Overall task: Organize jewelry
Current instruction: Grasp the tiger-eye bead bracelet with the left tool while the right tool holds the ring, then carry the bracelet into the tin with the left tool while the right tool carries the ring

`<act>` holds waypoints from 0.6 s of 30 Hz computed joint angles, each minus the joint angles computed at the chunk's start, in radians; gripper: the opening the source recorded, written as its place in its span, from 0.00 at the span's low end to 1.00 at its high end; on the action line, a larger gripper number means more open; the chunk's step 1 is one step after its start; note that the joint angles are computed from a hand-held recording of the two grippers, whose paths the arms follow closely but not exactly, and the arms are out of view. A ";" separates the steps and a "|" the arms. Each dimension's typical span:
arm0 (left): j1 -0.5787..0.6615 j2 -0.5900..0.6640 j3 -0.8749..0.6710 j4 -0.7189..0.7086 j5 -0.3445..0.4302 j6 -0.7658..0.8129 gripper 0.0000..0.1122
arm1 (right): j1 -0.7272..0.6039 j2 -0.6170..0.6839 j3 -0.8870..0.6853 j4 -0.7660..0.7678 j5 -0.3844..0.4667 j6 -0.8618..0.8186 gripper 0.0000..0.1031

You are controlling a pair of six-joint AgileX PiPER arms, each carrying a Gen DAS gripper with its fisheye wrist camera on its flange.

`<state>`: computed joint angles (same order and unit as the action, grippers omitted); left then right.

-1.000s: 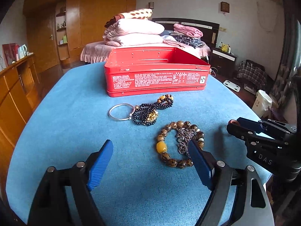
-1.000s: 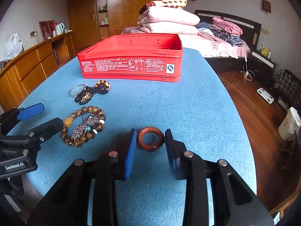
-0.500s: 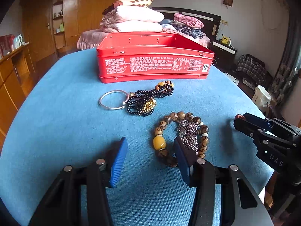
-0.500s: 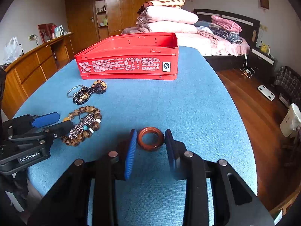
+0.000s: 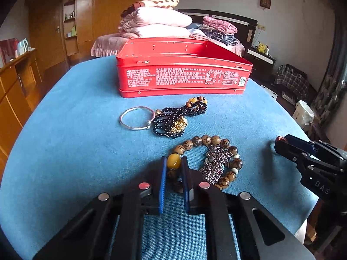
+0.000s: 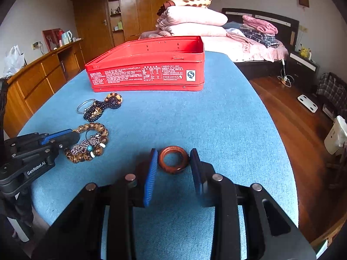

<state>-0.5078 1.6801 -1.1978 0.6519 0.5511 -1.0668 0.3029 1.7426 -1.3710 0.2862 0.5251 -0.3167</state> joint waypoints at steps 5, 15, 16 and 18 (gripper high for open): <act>0.015 -0.053 0.043 -0.017 -0.070 -0.012 0.11 | 0.002 -0.009 0.001 -0.005 0.001 0.005 0.29; -0.020 -0.107 0.019 0.009 -0.070 -0.008 0.11 | 0.004 -0.025 -0.012 -0.009 0.014 0.014 0.29; -0.022 -0.105 0.011 0.005 -0.071 -0.001 0.11 | 0.004 -0.027 -0.016 -0.007 0.017 0.013 0.29; -0.023 -0.103 0.000 -0.010 -0.079 0.015 0.11 | 0.006 -0.027 -0.029 -0.012 0.026 0.022 0.29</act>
